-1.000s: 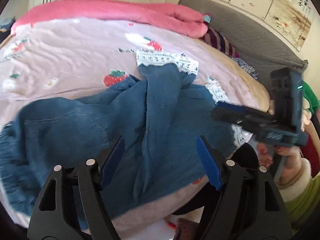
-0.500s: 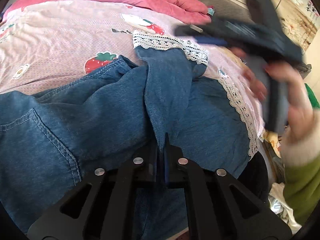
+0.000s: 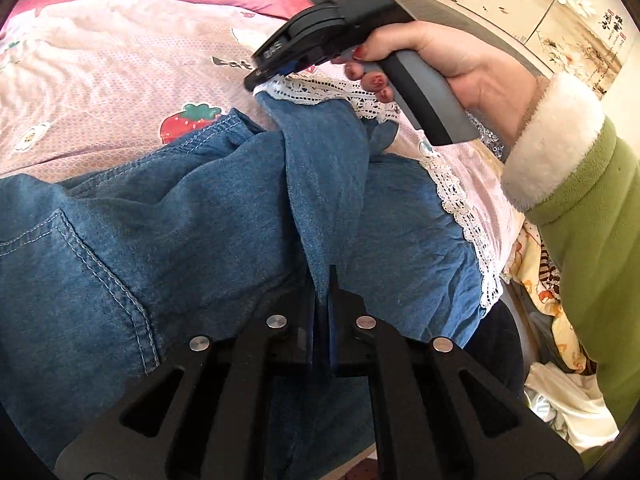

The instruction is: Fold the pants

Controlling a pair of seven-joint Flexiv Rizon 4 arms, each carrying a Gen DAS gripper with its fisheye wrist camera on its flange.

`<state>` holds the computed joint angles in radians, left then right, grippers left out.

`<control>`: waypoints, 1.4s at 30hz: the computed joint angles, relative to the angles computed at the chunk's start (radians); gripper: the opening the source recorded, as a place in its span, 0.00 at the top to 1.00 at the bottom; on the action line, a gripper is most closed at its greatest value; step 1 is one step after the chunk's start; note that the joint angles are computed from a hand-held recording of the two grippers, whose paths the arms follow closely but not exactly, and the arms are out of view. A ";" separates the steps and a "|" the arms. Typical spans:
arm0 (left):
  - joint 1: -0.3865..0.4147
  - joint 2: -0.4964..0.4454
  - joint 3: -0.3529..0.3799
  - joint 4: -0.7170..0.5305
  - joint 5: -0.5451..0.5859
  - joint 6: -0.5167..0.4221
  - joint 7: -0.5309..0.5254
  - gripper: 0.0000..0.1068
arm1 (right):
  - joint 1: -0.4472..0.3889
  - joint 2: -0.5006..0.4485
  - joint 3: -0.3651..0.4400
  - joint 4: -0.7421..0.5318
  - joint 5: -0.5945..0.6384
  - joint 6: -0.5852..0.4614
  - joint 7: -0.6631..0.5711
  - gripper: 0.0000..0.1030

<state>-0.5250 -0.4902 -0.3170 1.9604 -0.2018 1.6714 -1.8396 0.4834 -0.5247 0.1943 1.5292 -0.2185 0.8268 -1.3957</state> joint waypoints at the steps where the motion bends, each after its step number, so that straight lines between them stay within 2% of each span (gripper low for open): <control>1: 0.000 0.001 0.001 0.001 0.000 0.000 0.000 1.00 | -0.016 0.023 0.008 0.027 0.021 0.042 0.000 0.91; 6: -0.017 0.011 0.029 0.002 0.004 0.003 -0.007 1.00 | -0.126 0.175 0.062 0.197 0.190 0.263 -0.010 0.92; 7: -0.020 0.017 0.034 0.006 0.005 0.007 -0.009 1.00 | -0.165 0.231 0.083 0.257 0.257 0.323 -0.027 0.92; 9: -0.020 0.023 0.035 0.009 0.007 0.011 -0.011 1.00 | -0.203 0.300 0.100 0.317 0.342 0.375 -0.056 0.92; 11: -0.021 0.030 0.035 0.011 0.014 0.005 -0.004 1.00 | -0.258 0.405 0.128 0.410 0.499 0.422 -0.123 0.92; 13: -0.043 0.039 0.057 0.009 0.027 -0.010 0.008 1.00 | -0.270 0.491 0.130 0.484 0.626 0.442 -0.186 0.92; 16: -0.105 0.049 0.125 -0.007 0.047 -0.052 0.009 1.00 | -0.260 0.613 0.110 0.607 0.753 0.452 -0.257 0.92; 19: -0.176 0.056 0.204 -0.024 0.082 -0.093 -0.016 1.00 | -0.230 0.693 0.087 0.715 0.806 0.440 -0.275 0.91; 23: -0.221 0.065 0.250 -0.039 0.128 -0.132 -0.058 1.00 | -0.166 0.755 0.050 0.802 0.861 0.430 -0.295 0.88; 24: -0.232 0.067 0.262 -0.046 0.146 -0.145 -0.066 1.00 | -0.149 0.765 0.040 0.818 0.871 0.430 -0.299 0.80; 25: -0.252 0.068 0.283 -0.058 0.168 -0.164 -0.082 1.00 | -0.132 0.776 0.029 0.829 0.881 0.433 -0.301 0.62; 26: -0.257 0.068 0.288 -0.067 0.184 -0.177 -0.093 1.00 | -0.117 0.788 0.019 0.841 0.892 0.443 -0.300 0.55; 27: -0.260 0.067 0.291 -0.076 0.198 -0.195 -0.102 1.00 | -0.099 0.796 0.008 0.849 0.905 0.456 -0.301 0.53; 30: -0.276 0.066 0.310 -0.107 0.256 -0.244 -0.145 1.00 | -0.048 0.826 -0.028 0.870 0.931 0.472 -0.306 0.54; 32: -0.286 0.065 0.322 -0.127 0.298 -0.273 -0.176 1.00 | -0.032 0.845 -0.048 0.884 0.914 0.457 -0.299 0.66; 33: -0.285 0.067 0.320 -0.132 0.315 -0.284 -0.188 1.00 | -0.025 0.852 -0.055 0.891 0.907 0.449 -0.297 0.81; 34: -0.279 0.068 0.316 -0.135 0.327 -0.294 -0.196 1.00 | -0.020 0.863 -0.065 0.898 0.904 0.433 -0.293 0.91; 39: -0.269 0.099 0.310 -0.140 0.408 -0.342 -0.234 1.00 | -0.017 0.936 -0.077 0.956 0.876 0.396 -0.268 0.91; 42: -0.228 0.117 0.258 -0.109 0.406 -0.341 -0.201 1.00 | 0.019 0.980 -0.122 0.985 0.913 0.359 -0.295 0.91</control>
<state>-0.7533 -0.3732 -0.0589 1.8517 0.2047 1.3300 -2.0410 0.5027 0.4552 0.0720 2.5140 0.6942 1.1860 -1.6907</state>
